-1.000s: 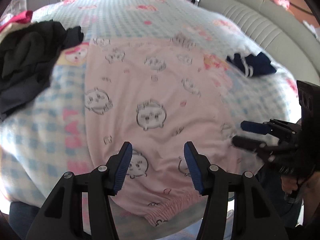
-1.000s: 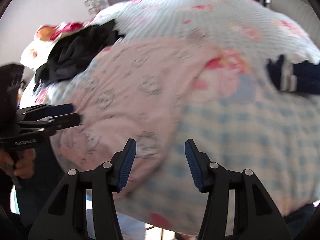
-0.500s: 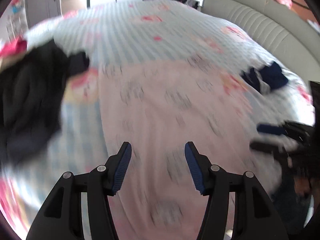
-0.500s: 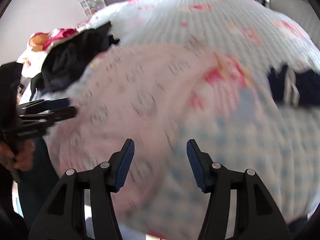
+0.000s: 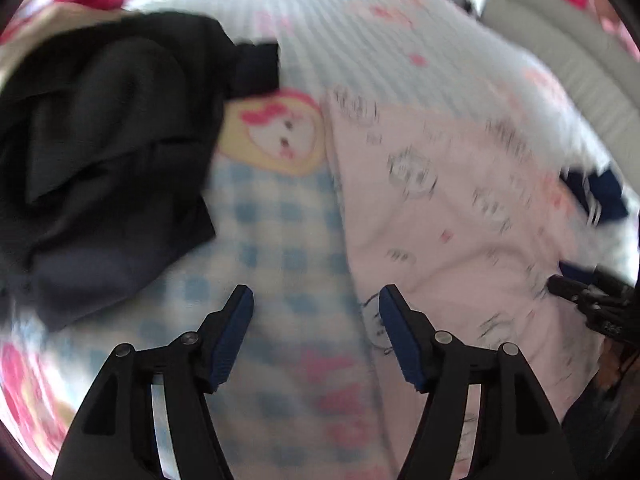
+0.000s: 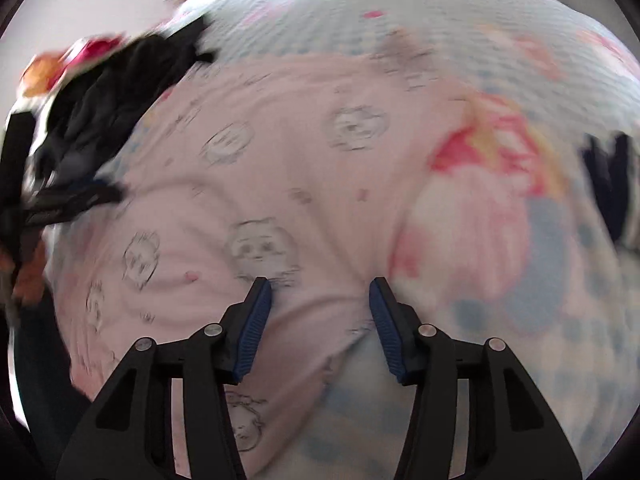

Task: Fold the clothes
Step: 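Move both open grippers over the folded garment to its other end, then position both open grippers at the pink garment's elastic cuff end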

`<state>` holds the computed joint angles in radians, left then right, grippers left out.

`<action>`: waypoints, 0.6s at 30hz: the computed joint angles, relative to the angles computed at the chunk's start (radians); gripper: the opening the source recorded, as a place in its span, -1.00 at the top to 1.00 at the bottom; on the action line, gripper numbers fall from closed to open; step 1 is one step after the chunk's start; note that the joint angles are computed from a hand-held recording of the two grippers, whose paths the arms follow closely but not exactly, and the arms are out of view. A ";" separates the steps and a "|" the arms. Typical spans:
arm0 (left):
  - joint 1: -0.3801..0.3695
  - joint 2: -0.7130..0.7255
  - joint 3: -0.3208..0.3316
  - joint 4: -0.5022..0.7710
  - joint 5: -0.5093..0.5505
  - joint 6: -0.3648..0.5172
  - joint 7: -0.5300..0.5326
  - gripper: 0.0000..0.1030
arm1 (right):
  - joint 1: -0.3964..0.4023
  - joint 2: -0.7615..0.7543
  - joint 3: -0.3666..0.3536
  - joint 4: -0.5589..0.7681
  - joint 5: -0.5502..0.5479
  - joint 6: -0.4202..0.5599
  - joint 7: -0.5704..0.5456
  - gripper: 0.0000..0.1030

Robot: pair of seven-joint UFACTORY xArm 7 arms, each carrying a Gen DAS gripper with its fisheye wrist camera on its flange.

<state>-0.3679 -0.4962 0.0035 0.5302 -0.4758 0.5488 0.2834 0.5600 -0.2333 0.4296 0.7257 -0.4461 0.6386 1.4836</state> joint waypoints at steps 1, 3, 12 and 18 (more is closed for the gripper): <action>-0.032 -0.025 0.019 -0.018 -0.069 -0.026 0.002 -0.30 | 0.024 0.005 -0.020 0.018 -0.043 0.014 0.065 -0.05; -0.110 -0.055 0.030 -0.057 -0.173 -0.093 0.000 -0.30 | 0.007 0.029 -0.001 0.042 -0.114 -0.063 0.146 -0.05; 0.002 -0.234 -0.233 -0.200 0.262 0.018 -0.269 -0.35 | 0.125 0.006 0.024 0.023 0.012 0.090 0.076 -0.04; -0.181 -0.442 -0.102 -0.282 0.168 0.080 -0.297 -0.32 | 0.126 -0.153 0.117 -0.045 0.083 0.149 0.211 -0.10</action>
<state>-0.5491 -0.9379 -0.0983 0.2480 -0.3082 0.6286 -0.0135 0.6863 -0.3862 0.5463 0.6812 -0.3630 0.7878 1.6943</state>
